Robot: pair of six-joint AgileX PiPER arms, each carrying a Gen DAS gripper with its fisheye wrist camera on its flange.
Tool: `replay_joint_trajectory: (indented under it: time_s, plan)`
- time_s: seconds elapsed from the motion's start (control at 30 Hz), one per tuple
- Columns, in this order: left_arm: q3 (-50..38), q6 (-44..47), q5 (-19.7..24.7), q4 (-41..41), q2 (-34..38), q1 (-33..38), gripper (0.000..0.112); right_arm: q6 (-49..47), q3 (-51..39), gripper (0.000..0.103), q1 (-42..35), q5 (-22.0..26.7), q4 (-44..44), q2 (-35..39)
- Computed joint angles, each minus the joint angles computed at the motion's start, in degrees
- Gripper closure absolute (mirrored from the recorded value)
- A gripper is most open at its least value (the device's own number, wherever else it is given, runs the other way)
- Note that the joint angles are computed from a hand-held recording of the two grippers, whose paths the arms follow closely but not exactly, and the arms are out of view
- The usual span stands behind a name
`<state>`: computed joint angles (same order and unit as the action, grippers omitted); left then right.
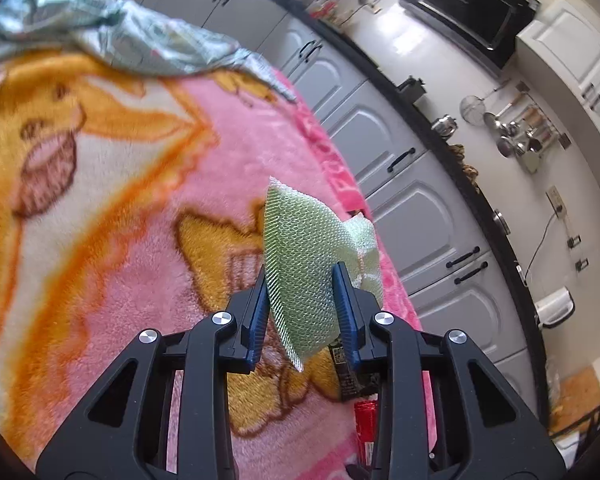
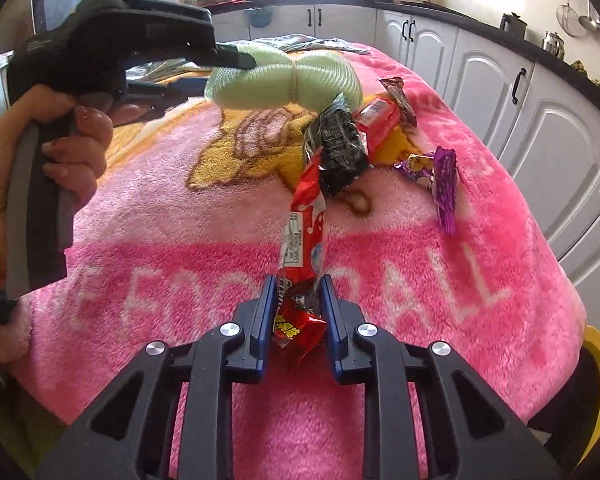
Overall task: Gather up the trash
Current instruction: 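Carry green scrubber with left tool while right tool carries red wrapper to bin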
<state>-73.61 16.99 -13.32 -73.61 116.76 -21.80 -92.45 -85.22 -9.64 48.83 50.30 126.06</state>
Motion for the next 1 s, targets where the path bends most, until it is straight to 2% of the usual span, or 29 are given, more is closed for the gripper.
replay_joint_trajectory:
  time_s: [0.13,0.23,0.4,0.7,1.0]
  plan:
    - [0.68,10.2,-4.05,-7.67,-2.46,-2.19,0.089,0.8,0.54,0.084,-0.95,1.73,0.04,-0.55]
    - [1.49,14.78,-6.93,-10.49,-4.3,-3.7,0.089,1.07,0.79,0.084,-1.39,2.9,-0.1,-1.01]
    - [2.31,20.91,-7.49,-14.06,-6.37,-5.45,0.089,1.27,1.69,0.084,-2.54,4.93,-0.43,-2.66]
    - [4.05,24.7,-9.55,-14.84,-9.57,-9.17,0.09,1.82,-0.45,0.084,-8.11,10.28,-0.1,-5.19]
    - [-1.21,32.34,-9.7,-19.22,-8.06,-12.76,0.089,2.96,-4.66,0.084,-13.32,12.54,0.61,-4.98]
